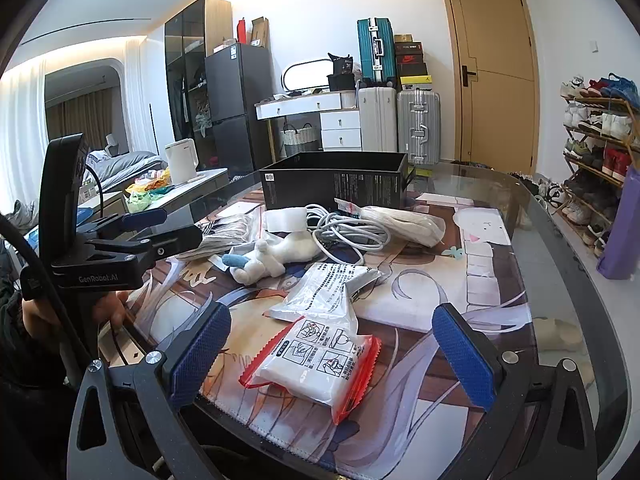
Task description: Organize soft objects
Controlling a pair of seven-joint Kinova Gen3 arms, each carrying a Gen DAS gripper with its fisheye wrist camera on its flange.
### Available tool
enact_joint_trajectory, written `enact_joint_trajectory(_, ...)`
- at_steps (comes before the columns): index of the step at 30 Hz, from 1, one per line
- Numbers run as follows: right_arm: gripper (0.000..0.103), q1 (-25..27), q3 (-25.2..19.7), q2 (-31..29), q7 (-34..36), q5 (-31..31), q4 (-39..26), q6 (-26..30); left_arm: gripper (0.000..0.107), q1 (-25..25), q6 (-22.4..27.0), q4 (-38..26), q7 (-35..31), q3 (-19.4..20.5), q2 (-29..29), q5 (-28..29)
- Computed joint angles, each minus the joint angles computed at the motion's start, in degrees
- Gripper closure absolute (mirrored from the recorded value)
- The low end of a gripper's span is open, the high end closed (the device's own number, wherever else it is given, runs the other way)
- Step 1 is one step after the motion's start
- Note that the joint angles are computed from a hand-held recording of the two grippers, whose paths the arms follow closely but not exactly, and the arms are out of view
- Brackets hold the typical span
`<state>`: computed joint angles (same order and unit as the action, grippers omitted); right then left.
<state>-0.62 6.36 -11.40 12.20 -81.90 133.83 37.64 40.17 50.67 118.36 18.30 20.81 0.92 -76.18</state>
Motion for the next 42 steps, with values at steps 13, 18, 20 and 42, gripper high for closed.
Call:
enact_joint_trajectory(13,0.001,-0.1,-0.3,0.1,0.4,-0.9,0.2,-1.2,0.004,1.8,3.8,-1.1,-0.7,0.5,1.0,0.2)
enact_joint_trajectory(18,0.001,-0.1,-0.3,0.0,0.3,-1.0,0.1,-1.3,0.004,2.5,5.0,-1.3,-0.8,0.4,1.1,0.2)
enact_joint_trajectory(20,0.001,-0.1,-0.2,0.0,0.3,-1.1,0.1,-1.2,0.004,2.5,4.7,-1.3,-0.9,0.3,0.8,0.4)
enact_joint_trajectory(42,0.001,-0.5,-0.5,0.4,-1.3,0.1,-0.1,-1.3,0.004,2.9,4.3,-1.7,-1.8,-0.1,1.5,2.1)
